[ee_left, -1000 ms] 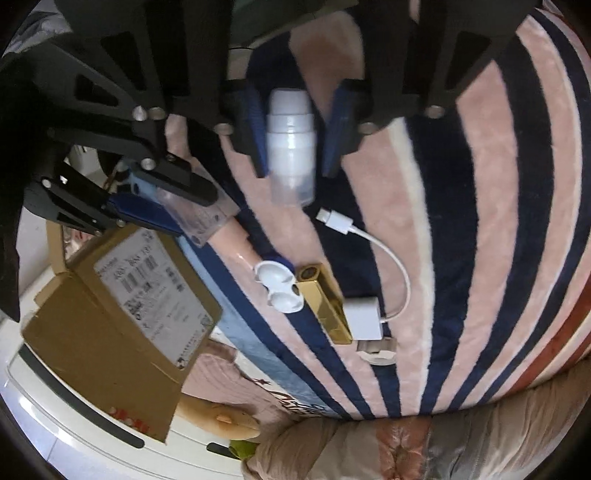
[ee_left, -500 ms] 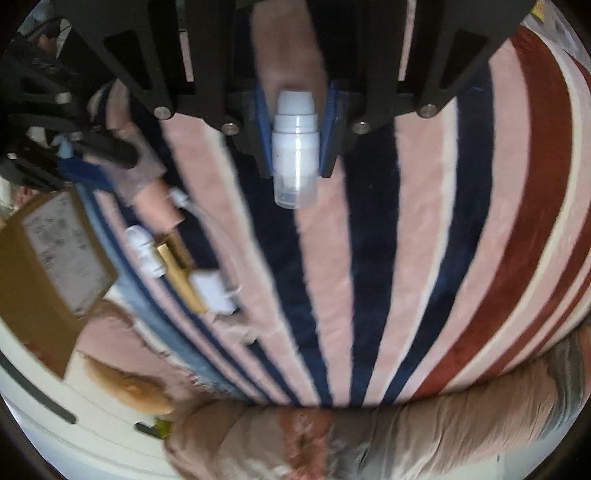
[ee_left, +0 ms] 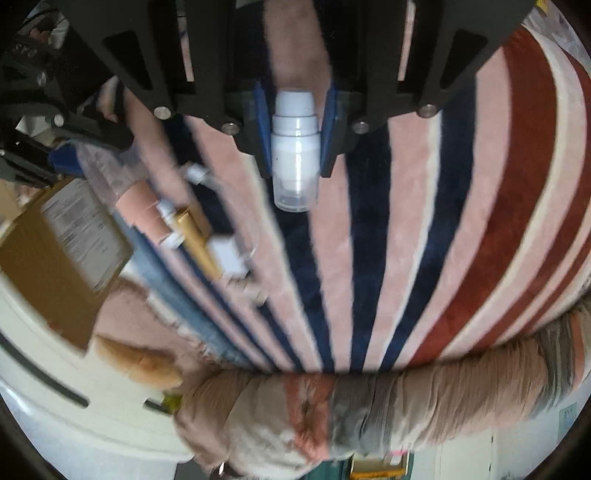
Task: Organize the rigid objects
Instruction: 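Carry both bottles into the box and open both tools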
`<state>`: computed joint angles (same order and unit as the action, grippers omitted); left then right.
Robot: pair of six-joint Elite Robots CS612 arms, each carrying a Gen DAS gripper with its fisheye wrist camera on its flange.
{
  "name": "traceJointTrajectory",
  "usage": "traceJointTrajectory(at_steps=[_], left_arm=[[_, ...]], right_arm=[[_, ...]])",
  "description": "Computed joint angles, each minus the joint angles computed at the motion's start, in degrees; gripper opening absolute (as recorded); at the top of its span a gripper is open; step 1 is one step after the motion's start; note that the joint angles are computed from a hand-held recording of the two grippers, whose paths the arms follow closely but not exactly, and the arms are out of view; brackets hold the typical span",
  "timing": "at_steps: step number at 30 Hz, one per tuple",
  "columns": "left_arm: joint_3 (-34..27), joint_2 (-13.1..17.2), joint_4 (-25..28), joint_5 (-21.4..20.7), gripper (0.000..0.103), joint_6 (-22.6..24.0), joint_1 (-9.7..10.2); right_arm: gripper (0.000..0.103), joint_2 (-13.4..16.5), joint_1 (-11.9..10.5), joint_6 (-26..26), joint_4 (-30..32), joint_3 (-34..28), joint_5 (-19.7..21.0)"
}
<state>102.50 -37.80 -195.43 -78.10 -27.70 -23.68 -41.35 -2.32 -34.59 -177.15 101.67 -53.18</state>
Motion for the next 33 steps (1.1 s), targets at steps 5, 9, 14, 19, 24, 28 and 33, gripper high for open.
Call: traceJointTrajectory(at_steps=[5, 9, 14, 19, 24, 28, 33], left_arm=[[0.83, -3.8, -5.51, 0.88, 0.021, 4.96, -1.36], [-0.58, -5.72, -8.2, -0.09, 0.021, 10.92, -2.79], [-6.7, -5.36, -5.07, -4.78, 0.021, 16.42, -4.78], [-14.81, -2.64, 5.25, -8.28, 0.021, 19.57, -6.6], [-20.86, -0.22, 15.94, -6.6, 0.021, 22.16, -8.21], [-24.01, 1.17, 21.87, -5.3, 0.021, 23.56, -8.78], [-25.5, 2.05, 24.57, -3.99, 0.021, 24.38, -8.79]], right_arm=[[0.027, -3.23, -2.75, 0.06, -4.17, 2.41, 9.3], [0.027, -4.24, -6.29, 6.95, -15.94, 3.51, 10.92], [0.027, -4.02, -9.37, 12.86, -21.67, 3.07, 4.13], [0.027, -2.01, -10.3, 13.34, -19.94, 1.15, -5.81], [0.027, -0.21, -9.87, 11.4, -17.05, -0.8, -12.61], [0.027, 0.74, -9.65, 9.82, -18.25, -1.2, -13.64], [0.027, 1.04, -9.8, 9.41, -19.98, -0.88, -14.04]])
